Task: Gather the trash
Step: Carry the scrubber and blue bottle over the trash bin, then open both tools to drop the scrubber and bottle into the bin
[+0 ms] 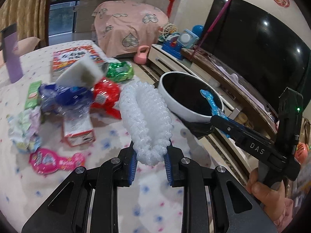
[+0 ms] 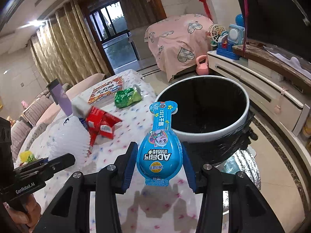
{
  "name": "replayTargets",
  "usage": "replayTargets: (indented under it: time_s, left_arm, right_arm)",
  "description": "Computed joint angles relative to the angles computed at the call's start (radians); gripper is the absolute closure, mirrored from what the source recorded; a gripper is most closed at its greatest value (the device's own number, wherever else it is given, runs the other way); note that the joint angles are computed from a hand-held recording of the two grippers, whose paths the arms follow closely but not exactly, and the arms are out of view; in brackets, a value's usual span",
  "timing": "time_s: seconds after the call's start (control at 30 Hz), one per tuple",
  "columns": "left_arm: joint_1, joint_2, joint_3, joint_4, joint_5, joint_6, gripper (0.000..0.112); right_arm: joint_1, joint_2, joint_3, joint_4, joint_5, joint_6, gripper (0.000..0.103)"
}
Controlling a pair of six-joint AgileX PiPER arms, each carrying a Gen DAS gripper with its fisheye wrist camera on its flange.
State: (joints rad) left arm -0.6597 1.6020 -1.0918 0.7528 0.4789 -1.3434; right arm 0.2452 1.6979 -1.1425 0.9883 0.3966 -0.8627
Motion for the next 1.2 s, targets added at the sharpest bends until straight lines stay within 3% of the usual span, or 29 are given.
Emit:
replayTargets:
  time_s: [0.77, 0.93, 1.2]
  left_arm:
    - [0.072, 0.361, -0.562, -0.41, 0.094, 0.565, 0.089]
    - [0.115, 0.449, -0.699, -0.559, 0.135, 0.715, 0.089]
    - [0.133, 0.57, -0.888, -0.657, 0.214, 0.819, 0.088]
  right_arm:
    - [-0.129, 0.187, -0.302, -0.156, 0.109, 0.128, 0.057]
    - [-0.144, 0.246, -0.392, -0.209, 0.146, 0.182, 0.057]
    - [-0.147, 0.31, -0.483, -0.276, 0.176, 0.243, 0.057]
